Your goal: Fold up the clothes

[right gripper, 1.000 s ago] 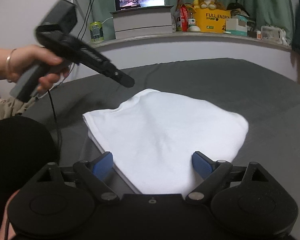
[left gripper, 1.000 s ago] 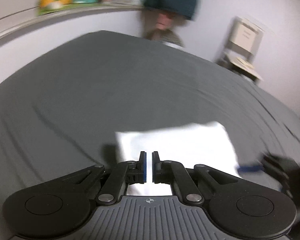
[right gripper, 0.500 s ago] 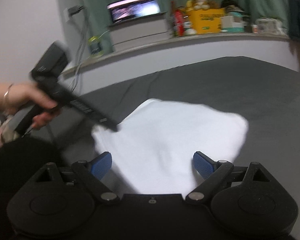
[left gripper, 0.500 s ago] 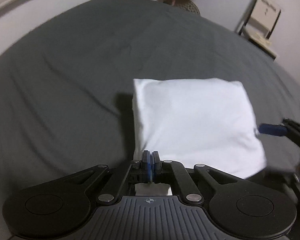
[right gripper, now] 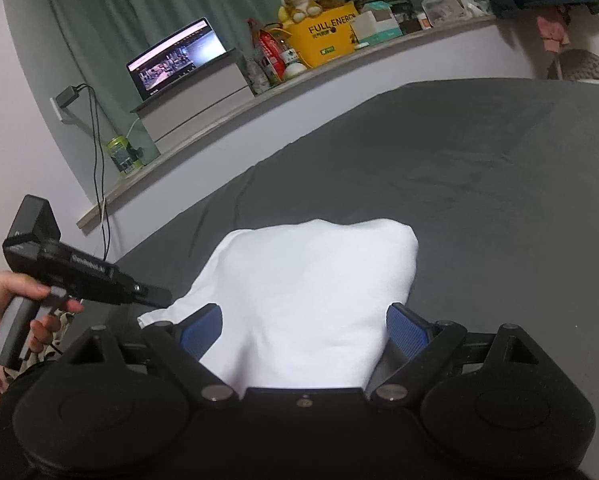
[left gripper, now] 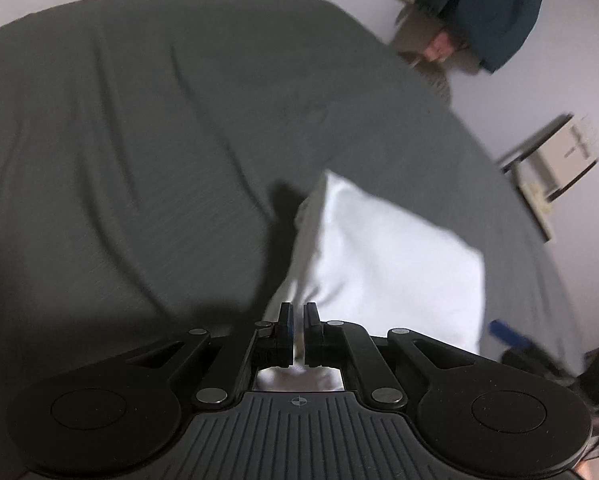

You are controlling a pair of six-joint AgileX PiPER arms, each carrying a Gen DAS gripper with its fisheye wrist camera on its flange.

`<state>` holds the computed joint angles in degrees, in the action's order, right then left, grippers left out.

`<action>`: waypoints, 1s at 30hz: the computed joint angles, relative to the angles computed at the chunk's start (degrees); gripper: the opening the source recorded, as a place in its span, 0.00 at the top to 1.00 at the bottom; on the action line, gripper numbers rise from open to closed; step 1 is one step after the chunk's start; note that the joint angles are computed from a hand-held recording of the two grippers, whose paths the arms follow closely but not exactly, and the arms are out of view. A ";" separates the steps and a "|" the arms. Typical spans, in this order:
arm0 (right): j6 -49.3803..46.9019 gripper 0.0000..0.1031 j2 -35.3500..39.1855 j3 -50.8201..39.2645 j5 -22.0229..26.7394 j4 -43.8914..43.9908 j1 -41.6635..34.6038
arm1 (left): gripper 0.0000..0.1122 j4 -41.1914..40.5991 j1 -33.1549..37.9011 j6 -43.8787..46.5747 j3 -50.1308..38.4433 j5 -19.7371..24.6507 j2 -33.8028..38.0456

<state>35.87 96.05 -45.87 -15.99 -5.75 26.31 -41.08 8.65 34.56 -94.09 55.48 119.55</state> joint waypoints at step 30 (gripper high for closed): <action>14.04 0.09 1.68 0.41 -1.44 -6.63 -2.89 | 0.09 -7.62 -0.88 3.17 10.07 -5.32 0.43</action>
<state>49.91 97.73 -45.46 -17.43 -12.37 23.42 -48.70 7.77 37.73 -84.03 50.16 119.98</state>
